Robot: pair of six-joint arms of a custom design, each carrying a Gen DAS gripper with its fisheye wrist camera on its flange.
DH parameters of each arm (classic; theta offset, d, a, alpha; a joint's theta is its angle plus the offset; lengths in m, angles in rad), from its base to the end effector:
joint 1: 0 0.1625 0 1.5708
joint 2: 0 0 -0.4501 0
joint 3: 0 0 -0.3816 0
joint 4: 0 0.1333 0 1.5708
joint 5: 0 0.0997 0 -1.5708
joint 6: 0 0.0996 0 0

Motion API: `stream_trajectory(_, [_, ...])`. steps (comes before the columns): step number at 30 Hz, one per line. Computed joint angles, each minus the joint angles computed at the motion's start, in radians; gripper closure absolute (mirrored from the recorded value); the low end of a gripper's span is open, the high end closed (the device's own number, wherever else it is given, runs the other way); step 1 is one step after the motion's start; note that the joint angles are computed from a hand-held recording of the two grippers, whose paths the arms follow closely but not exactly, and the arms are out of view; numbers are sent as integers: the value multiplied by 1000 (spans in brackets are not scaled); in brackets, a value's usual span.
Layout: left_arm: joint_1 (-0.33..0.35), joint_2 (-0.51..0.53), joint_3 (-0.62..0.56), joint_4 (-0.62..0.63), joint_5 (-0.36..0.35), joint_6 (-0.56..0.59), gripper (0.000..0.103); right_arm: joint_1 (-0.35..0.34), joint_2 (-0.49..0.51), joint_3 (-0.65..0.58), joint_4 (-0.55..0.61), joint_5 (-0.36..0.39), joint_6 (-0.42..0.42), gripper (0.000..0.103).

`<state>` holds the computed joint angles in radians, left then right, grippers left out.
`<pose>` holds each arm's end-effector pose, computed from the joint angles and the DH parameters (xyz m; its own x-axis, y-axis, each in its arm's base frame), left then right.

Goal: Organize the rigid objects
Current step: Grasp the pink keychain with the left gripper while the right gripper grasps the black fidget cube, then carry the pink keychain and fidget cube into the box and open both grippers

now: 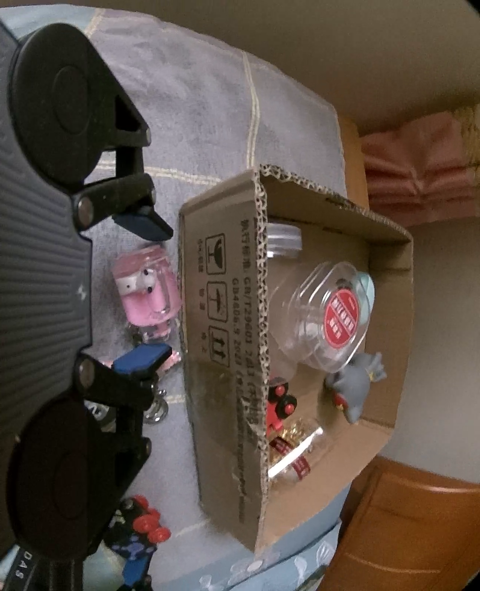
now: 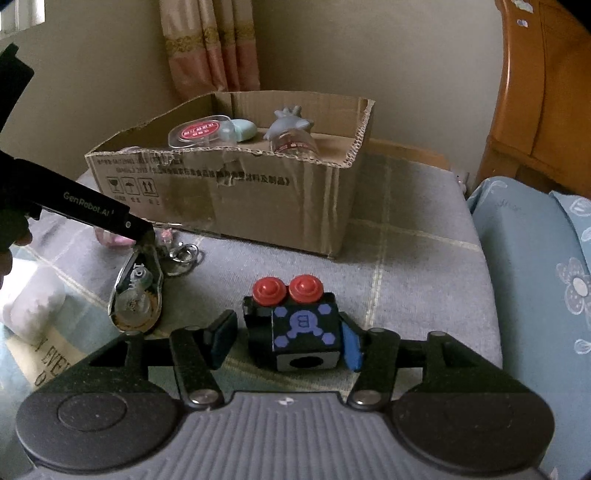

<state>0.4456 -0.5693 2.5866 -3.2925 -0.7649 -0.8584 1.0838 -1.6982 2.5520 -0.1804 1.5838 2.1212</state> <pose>-0.1729 -0.3099 -0.0341 -0.7244 0.1556 -0.6716 0.4819 0.8109 -0.3319 0.0187 -0.2467 0.1813 -0.7084 -0.2203 0.6705 -0.5965 0.6947 -0.4019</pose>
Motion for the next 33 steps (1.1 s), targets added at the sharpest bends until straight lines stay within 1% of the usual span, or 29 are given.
stream_trajectory(2, [-3, 9, -3, 2, 8, -29, 42, 25, 19, -3, -22, 22, 12, 40])
stream_trajectory(4, [-6, 9, -5, 26, 21, -70, 42, 35, 27, -2, -37, 32, 11, 40])
stream_trajectory(8, [-11, 3, 0, 51, 14, -128, 41, 42, 29, -1, -47, 42, 8, 41])
stream_trajectory(10, [-14, 3, 1, 52, 9, -130, 45, 42, 28, -2, -45, 44, 1, 43])
stream_trajectory(12, [-11, 2, 5, 29, 2, -101, 49, 52, 32, -10, -34, 54, 2, 43])
stream_trajectory(15, [4, -17, 5, 20, -14, -62, 49, 62, 28, -20, -10, 60, -5, 43])
stream_trajectory(19, [5, -64, 13, 43, -18, 2, 49, 86, 8, -41, 44, 72, -33, 43])
stream_trajectory(21, [10, -103, 18, 54, -43, 56, 49, 98, -6, -51, 73, 80, -49, 43])
stream_trajectory(24, [9, -171, 20, 109, -82, 118, 49, 116, -28, -73, 131, 92, -65, 44])
stream_trajectory(27, [-17, -234, 15, 203, -95, 168, 50, 132, -53, -98, 197, 97, -77, 44])
stream_trajectory(30, [-41, -293, 8, 280, -111, 216, 50, 155, -67, -133, 269, 101, -58, 44])
stream_trajectory(33, [-59, -341, -4, 345, -126, 252, 50, 196, -73, -170, 326, 118, -33, 44])
